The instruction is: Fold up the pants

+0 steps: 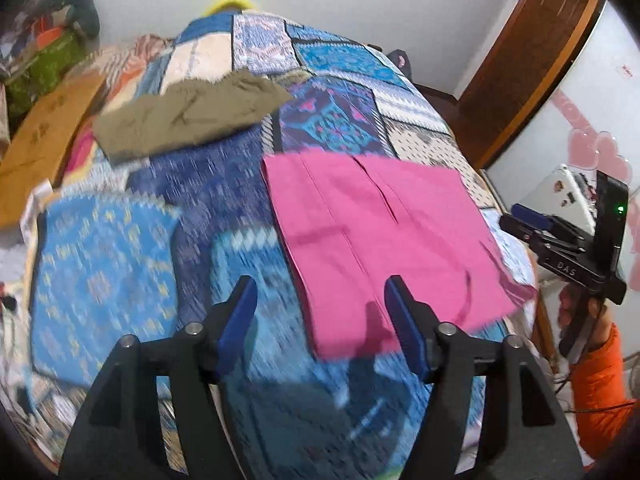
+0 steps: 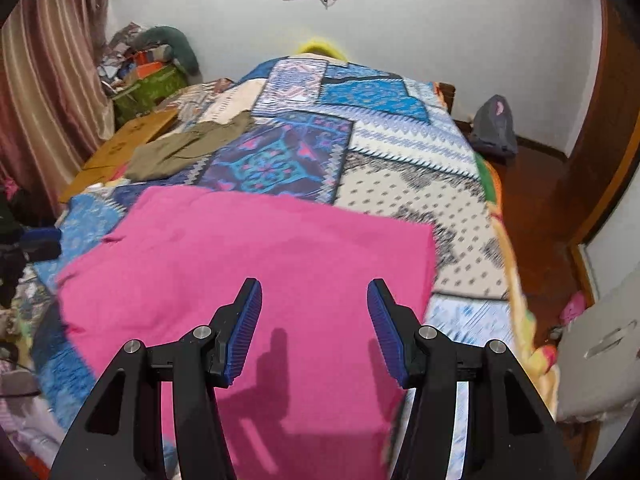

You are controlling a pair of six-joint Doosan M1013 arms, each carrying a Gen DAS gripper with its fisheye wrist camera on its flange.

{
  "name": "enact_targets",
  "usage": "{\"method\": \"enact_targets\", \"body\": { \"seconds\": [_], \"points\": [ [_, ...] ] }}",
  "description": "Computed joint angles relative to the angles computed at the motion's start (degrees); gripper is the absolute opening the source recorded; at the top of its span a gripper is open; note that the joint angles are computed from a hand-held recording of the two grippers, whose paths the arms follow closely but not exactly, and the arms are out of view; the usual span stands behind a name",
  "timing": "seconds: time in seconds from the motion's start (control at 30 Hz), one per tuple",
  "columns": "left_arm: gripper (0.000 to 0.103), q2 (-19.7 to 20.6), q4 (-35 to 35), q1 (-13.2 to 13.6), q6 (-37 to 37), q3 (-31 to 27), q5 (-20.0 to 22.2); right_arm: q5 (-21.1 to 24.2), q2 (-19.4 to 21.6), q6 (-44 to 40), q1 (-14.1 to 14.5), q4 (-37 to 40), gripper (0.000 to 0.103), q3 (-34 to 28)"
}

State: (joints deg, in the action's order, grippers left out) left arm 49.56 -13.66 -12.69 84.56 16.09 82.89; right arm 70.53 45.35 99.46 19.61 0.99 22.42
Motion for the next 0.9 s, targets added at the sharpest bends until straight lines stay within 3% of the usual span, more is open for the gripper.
{"method": "enact_targets", "body": {
  "seconds": [0.13, 0.23, 0.3, 0.5, 0.9],
  "points": [
    [0.066, -4.66, -3.58, 0.06, -1.30, 10.14, -2.70, -4.75, -3.48, 1.28, 0.35, 2.32, 0.051, 7.04],
    [0.066, -5.82, -8.22, 0.31, -3.11, 13.60, -2.19, -5.61, -4.47, 1.80, 1.11, 0.22, 0.051, 9.37],
    [0.067, -7.28, -9.12, 0.15, -3.52, 16.45, -4.39, -4.86, -4.33, 1.66, 1.23, -0.10, 0.051, 9.61],
    [0.070, -6.92, -16.37, 0.39, -4.12, 16.70, -5.98, -4.18, -4.89, 2.35, 0.58, 3.52, 0.051, 12.15],
    [0.070, -4.10, -16.71, 0.79, -10.39, 13.57, -11.18, -4.01, -5.17, 0.16, 0.64, 3.87, 0.051, 12.69]
  ]
}}
